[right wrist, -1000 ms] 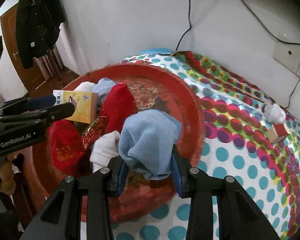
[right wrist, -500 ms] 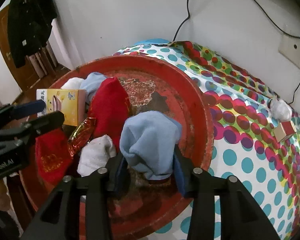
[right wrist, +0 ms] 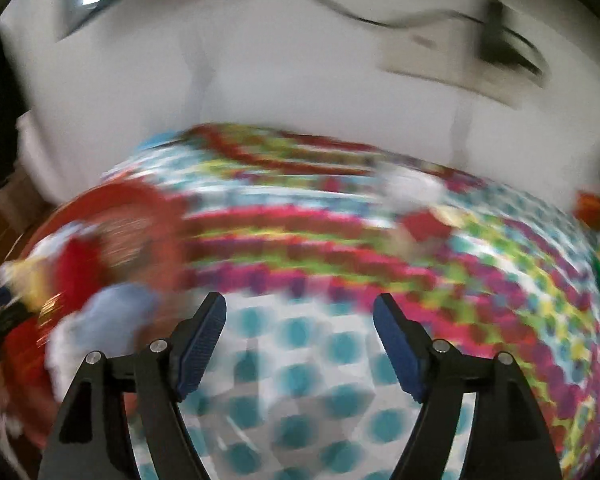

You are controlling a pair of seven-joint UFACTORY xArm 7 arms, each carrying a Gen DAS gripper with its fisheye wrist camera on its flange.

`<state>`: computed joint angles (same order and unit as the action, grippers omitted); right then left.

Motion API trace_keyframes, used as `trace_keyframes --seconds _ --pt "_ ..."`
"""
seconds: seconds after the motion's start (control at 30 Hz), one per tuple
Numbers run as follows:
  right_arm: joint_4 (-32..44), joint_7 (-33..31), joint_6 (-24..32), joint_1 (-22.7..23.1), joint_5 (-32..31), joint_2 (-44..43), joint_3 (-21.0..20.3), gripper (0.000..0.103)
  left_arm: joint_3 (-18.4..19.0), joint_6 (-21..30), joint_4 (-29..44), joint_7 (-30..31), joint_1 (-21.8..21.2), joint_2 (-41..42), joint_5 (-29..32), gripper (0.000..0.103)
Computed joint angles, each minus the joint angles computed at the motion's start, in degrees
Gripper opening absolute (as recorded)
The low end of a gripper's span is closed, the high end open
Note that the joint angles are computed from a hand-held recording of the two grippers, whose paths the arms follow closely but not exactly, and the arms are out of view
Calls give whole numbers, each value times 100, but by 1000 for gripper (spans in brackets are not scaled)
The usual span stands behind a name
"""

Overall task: Organize objects
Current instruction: 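Move the right tool onto the red MARUBI box on the bed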

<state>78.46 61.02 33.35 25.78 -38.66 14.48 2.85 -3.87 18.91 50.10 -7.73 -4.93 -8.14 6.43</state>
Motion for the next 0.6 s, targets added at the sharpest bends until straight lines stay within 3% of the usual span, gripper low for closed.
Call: trace_keyframes --seconds 0.27,0.37,0.6 --pt "544 81 433 -348 282 536 -260 74 -46 20 18 51 -72 81 94 60" --pt "988 156 561 -312 385 890 -373 75 -91 36 20 -62 -53 112 276 60" --pt "2148 337 1432 -20 331 1745 -704 75 -157 34 4 -295 -59 164 706 60"
